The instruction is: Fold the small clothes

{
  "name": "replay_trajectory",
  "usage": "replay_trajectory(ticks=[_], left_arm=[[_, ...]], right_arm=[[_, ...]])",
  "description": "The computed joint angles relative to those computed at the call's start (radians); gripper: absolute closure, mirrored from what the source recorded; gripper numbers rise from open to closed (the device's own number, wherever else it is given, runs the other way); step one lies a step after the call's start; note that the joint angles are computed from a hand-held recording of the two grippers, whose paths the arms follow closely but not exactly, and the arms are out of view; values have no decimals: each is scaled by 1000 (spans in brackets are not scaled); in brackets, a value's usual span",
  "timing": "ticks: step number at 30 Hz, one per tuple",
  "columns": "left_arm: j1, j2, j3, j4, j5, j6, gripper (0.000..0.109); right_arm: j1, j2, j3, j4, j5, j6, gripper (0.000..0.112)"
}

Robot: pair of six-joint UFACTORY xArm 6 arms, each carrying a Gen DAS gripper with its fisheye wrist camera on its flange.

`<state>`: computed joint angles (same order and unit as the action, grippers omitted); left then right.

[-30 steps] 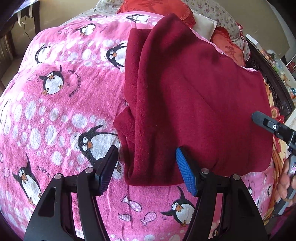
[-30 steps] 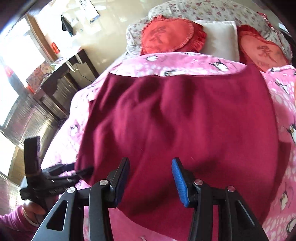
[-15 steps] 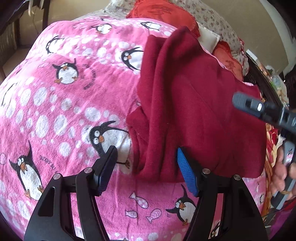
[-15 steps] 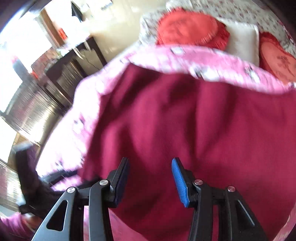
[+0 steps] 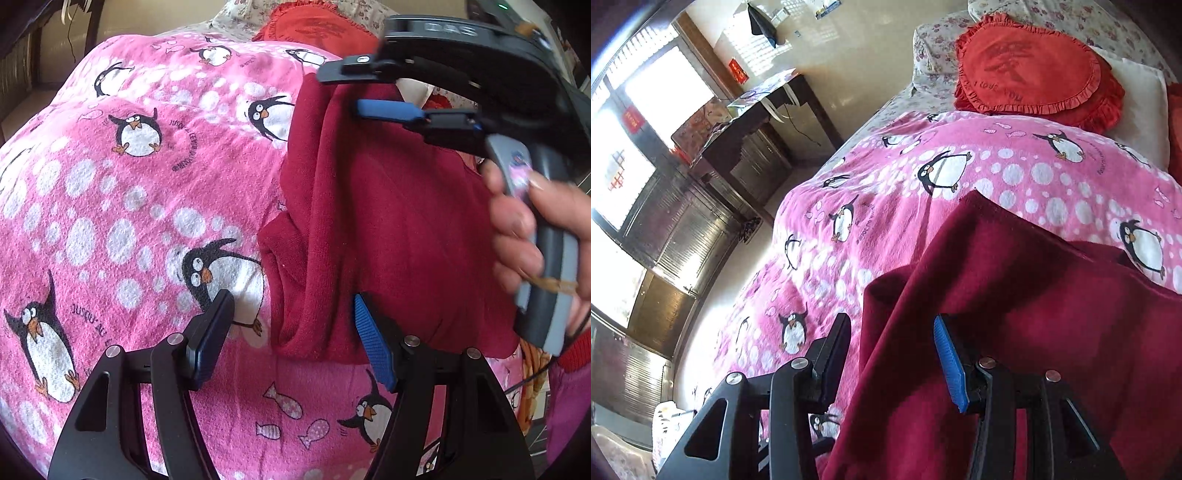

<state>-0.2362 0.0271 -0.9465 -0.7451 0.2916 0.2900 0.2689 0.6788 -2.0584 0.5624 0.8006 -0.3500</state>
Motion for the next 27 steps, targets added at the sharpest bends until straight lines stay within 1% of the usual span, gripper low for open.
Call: replay_trajectory(ticks=[1, 3, 4, 5, 6, 9, 12, 14, 16, 17, 19, 20, 21, 22, 23, 24, 25, 27], left_arm=[[-2, -2, 4, -9, -6, 9, 41], [-5, -4, 5, -20, -9, 20, 41], [-4, -6, 7, -40, -8, 40, 41], [-7, -4, 1, -50, -6, 46, 41], [-8, -7, 0, -72, -3, 65, 41], [-7, -10, 3, -187, -8, 170, 41], [-8, -7, 3, -195, -16, 172, 41], [-9, -4, 0, -184, -17, 159, 41], [-8, -3, -4, -195, -15, 165, 40], [-8, -4, -3, -207, -15, 176, 40], [-9, -6, -1, -219, -19, 186, 40], [-10, -4, -3, -222, -22, 188, 40], [-10, -2, -5, -228, -23, 192, 40], [-11, -2, -5, -230, -25, 193, 39], [-12, -4, -3, -238, -26, 200, 39], [-14, -3, -3, -244, -28, 206, 39], [-14, -2, -4, -256, -29, 216, 39], [-15, -2, -4, -283, -29, 238, 39]], right_arm=[[4, 39, -61, -30, 15, 29, 68], [14, 143, -222, -135, 67, 117, 82], [17, 189, -292, -175, 91, 146, 86], [18, 207, -320, -196, 100, 157, 99], [22, 201, -305, -230, 82, 167, 105], [12, 116, -171, -175, 28, 89, 106], [22, 82, -130, -174, 5, 63, 106], [21, 122, -187, -199, 34, 85, 106], [14, 167, -249, -181, 77, 104, 105], [10, 167, -250, -166, 80, 109, 105], [6, 148, -230, -153, 82, 126, 102], [8, 143, -226, -165, 84, 135, 95], [10, 137, -222, -185, 87, 147, 78], [18, 138, -228, -219, 98, 161, 68], [22, 139, -231, -219, 104, 152, 58], [31, 133, -220, -228, 95, 144, 55], [45, 122, -202, -269, 79, 155, 55], [63, 131, -215, -331, 77, 169, 51]])
